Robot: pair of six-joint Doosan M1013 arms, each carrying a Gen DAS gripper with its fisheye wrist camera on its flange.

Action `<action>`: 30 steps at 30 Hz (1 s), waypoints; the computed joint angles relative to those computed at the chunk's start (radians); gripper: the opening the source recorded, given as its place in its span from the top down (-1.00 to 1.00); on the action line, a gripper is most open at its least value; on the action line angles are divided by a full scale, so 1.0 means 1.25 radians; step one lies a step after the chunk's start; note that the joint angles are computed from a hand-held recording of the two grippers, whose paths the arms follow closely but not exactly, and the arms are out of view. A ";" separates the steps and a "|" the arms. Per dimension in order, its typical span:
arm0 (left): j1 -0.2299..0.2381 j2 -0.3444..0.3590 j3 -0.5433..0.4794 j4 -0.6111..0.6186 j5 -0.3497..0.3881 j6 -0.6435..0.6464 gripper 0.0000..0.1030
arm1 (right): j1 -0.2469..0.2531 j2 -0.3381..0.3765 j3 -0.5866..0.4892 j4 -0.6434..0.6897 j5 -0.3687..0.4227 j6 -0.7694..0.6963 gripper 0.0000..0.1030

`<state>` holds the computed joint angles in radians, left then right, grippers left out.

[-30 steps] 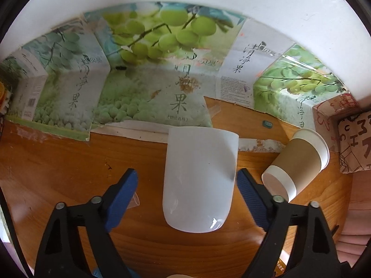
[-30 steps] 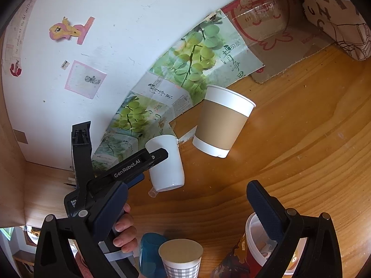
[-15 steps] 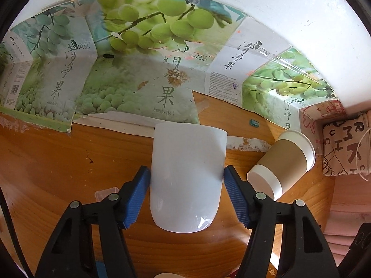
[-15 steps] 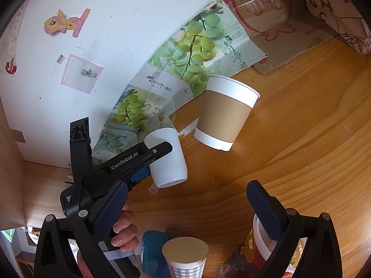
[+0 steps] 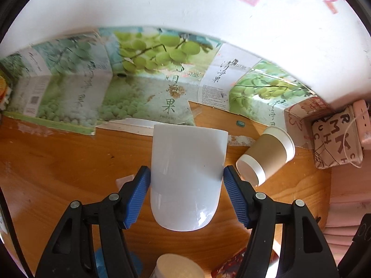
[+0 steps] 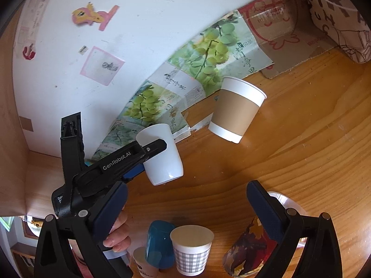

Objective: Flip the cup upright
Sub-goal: 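Lift the white cup with the left gripper, carry it closer, set it down, open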

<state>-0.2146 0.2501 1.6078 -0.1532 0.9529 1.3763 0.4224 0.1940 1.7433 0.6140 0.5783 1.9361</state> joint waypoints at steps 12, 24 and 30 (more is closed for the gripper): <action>-0.018 -0.086 0.056 0.024 0.007 0.004 -0.34 | 0.038 -0.054 0.019 -0.061 -0.014 0.021 -0.99; -0.045 -0.190 0.134 0.059 0.023 -0.003 -0.34 | 0.084 -0.136 0.076 -0.166 -0.026 0.098 -0.99; -0.060 -0.241 0.191 0.047 0.047 -0.011 -0.34 | 0.110 -0.183 0.120 -0.245 -0.035 0.209 -0.99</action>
<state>-0.2902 -0.0510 1.8467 -0.0949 1.0121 1.3624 0.5596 -0.0350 1.8939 0.3077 0.5351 2.1974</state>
